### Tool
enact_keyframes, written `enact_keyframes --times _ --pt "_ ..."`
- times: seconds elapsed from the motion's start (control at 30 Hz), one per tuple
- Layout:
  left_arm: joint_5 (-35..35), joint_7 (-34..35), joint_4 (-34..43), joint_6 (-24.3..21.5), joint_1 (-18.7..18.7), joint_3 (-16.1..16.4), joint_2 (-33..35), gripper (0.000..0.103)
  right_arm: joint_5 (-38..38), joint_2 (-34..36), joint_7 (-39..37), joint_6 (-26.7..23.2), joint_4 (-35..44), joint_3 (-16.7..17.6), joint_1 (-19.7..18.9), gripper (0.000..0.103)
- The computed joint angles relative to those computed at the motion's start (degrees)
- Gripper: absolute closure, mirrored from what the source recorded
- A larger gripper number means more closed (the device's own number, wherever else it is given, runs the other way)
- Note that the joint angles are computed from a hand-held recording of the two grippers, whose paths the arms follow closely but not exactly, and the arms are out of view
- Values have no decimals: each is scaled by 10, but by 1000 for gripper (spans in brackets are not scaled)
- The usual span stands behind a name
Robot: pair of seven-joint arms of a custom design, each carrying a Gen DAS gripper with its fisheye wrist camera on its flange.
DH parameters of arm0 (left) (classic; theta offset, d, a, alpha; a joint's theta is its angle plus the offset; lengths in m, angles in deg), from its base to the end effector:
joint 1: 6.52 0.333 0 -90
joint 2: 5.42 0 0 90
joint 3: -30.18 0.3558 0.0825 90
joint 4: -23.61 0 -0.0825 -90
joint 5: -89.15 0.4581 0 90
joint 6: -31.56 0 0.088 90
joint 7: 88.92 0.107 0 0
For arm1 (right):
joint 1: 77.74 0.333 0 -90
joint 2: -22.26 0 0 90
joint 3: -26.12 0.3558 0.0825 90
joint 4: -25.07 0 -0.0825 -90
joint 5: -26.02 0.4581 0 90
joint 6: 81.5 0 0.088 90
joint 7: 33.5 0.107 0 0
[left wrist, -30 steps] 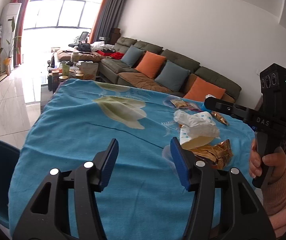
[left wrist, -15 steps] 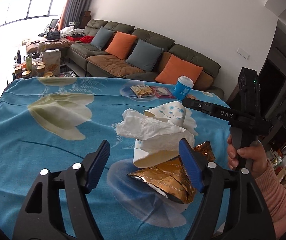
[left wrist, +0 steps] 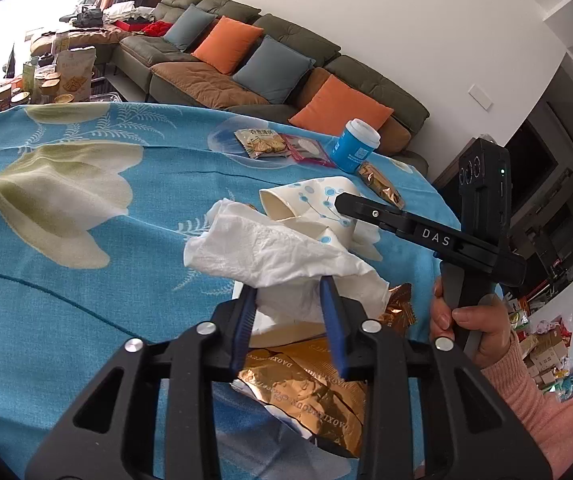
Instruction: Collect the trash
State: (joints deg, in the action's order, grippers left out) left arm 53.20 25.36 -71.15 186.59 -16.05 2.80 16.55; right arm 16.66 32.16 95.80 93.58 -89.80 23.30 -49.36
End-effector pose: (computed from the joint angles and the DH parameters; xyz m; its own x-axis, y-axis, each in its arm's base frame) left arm 0.6672 -0.4117 0.4895 -0.5650 -0.6950 0.4447 -0.7472 0.2024 -0.6330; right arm 0.6286 0.3167 0.4744 0.0800 -0.9256 -0.3698 -0.7067 0.2090 -0.6760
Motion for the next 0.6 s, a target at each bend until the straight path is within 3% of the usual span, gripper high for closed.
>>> enact_keyframes --times 0.1,0.4,0.6 --pt "4 4 -1 3 -1 0 1 90 -26 -2 22 -3 -2 -14 13 68" --pt "-64 56 -33 36 20 -18 -30 92 -135 -20 126 16 -14 -47 33 72" --pt "-108 88 -66 69 21 -9 -67 92 -215 -30 203 19 -19 -52 30 77"
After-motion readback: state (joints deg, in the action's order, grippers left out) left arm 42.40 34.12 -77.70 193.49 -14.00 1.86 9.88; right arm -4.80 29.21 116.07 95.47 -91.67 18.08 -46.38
